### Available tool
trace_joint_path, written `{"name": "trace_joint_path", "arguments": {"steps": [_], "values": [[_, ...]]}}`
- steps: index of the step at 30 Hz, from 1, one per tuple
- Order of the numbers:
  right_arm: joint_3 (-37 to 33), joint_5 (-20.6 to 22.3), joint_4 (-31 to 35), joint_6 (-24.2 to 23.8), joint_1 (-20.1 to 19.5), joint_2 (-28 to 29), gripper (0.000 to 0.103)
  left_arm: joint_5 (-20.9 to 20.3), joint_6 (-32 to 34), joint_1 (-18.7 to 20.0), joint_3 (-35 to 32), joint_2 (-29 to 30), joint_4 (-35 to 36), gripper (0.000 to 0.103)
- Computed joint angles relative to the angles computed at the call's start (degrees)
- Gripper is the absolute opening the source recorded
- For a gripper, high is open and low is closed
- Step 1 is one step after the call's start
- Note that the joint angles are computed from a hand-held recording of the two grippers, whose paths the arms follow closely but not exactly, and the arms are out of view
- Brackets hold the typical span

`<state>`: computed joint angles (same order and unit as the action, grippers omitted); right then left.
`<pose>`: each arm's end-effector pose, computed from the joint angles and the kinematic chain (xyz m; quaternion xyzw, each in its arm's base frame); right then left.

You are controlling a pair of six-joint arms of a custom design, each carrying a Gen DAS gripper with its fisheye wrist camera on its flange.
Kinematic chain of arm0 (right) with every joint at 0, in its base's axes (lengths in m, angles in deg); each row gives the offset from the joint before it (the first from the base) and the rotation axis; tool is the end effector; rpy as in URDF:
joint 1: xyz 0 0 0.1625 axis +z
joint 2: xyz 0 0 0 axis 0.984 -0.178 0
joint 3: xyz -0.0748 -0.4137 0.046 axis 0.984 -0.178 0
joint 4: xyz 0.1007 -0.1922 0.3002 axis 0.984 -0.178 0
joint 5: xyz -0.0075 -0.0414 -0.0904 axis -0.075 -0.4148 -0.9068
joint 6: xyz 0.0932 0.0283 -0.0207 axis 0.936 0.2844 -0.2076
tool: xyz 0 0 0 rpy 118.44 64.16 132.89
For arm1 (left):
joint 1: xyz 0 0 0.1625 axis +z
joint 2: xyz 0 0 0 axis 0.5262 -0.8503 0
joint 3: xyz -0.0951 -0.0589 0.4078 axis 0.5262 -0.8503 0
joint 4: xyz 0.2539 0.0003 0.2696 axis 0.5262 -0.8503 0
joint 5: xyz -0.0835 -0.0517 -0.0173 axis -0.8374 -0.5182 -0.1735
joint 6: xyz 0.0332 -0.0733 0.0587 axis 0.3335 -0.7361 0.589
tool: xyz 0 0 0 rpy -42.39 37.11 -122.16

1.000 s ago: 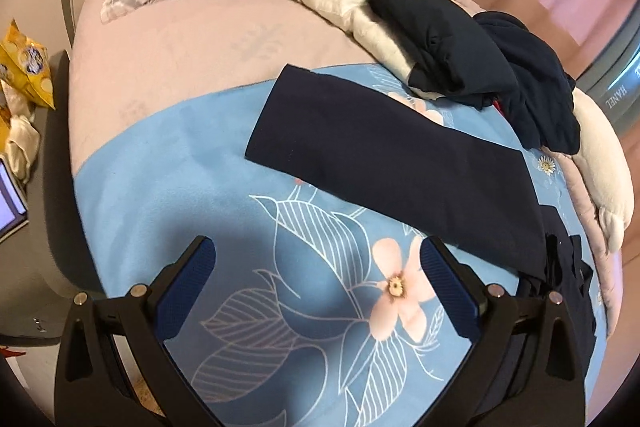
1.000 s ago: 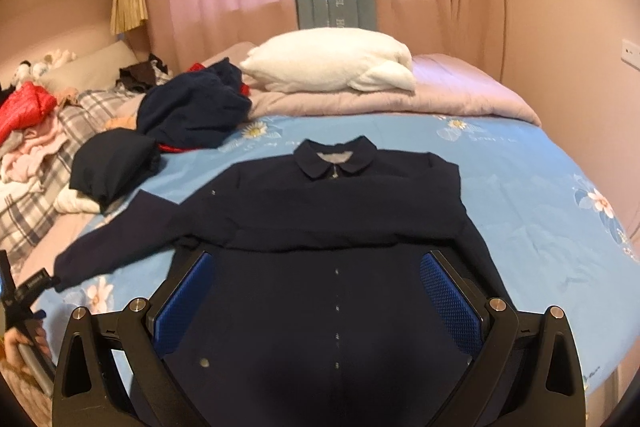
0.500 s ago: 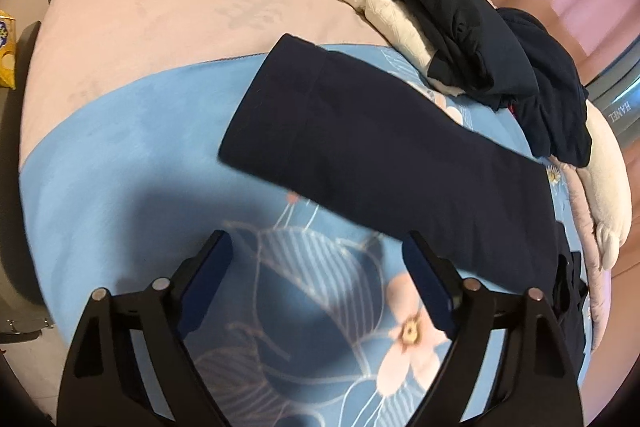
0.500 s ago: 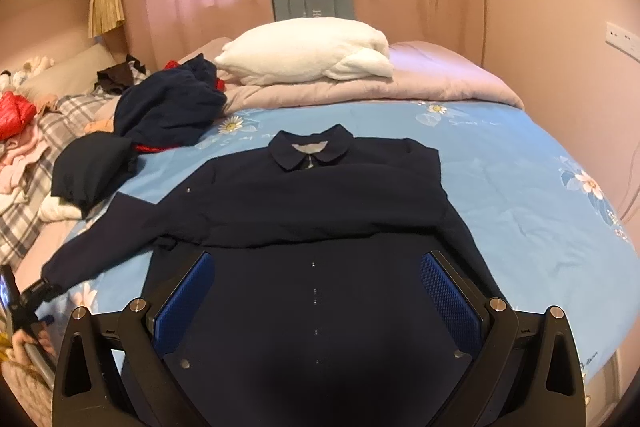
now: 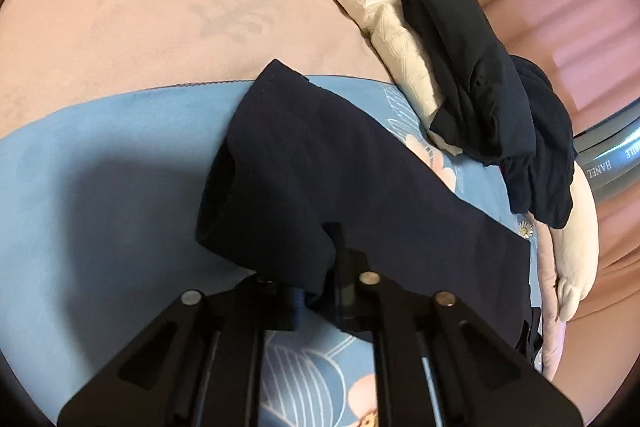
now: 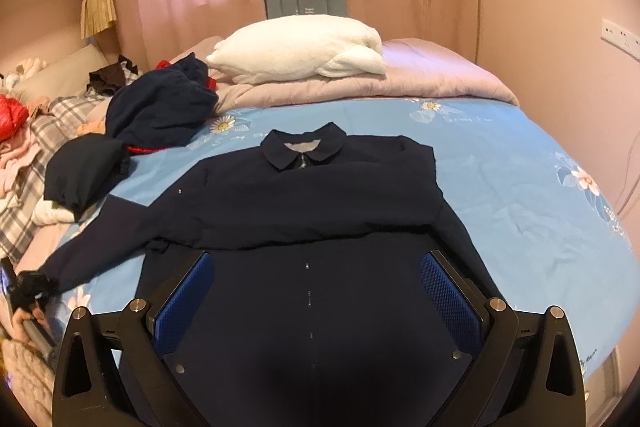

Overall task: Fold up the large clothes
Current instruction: 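Lift the sleeve with the left tool, lay it across the jacket body, open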

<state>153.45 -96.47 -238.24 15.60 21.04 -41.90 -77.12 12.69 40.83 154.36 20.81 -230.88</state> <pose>0.1890 -0.5919 0.2575 0.1315 -0.8216 0.4382 0.3401 0.0191 -0.6382 0.2799 -0.3333 0.7843 -0.4970 0.1636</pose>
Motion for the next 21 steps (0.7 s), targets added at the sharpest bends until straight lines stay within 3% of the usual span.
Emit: {"name": "trace_joint_path", "arguments": {"steps": [4, 13, 21], "values": [[0.0, -0.55, -0.04, 0.57, -0.17, -0.31, 0.102, 4.31, 1.26, -2.09, -1.56, 0.23, 1.19, 0.004], [2.14, 0.34, -3.08, 1.31, -0.75, -1.84, 0.102, 12.29, 20.28, -11.15, -9.31, 1.91, -6.16, 0.004], [3.98, 0.45, -3.71, 3.8, -2.03, -3.7, 0.102, 12.08, 38.91, -17.73, -20.87, 7.73, -11.03, 0.004]]}}
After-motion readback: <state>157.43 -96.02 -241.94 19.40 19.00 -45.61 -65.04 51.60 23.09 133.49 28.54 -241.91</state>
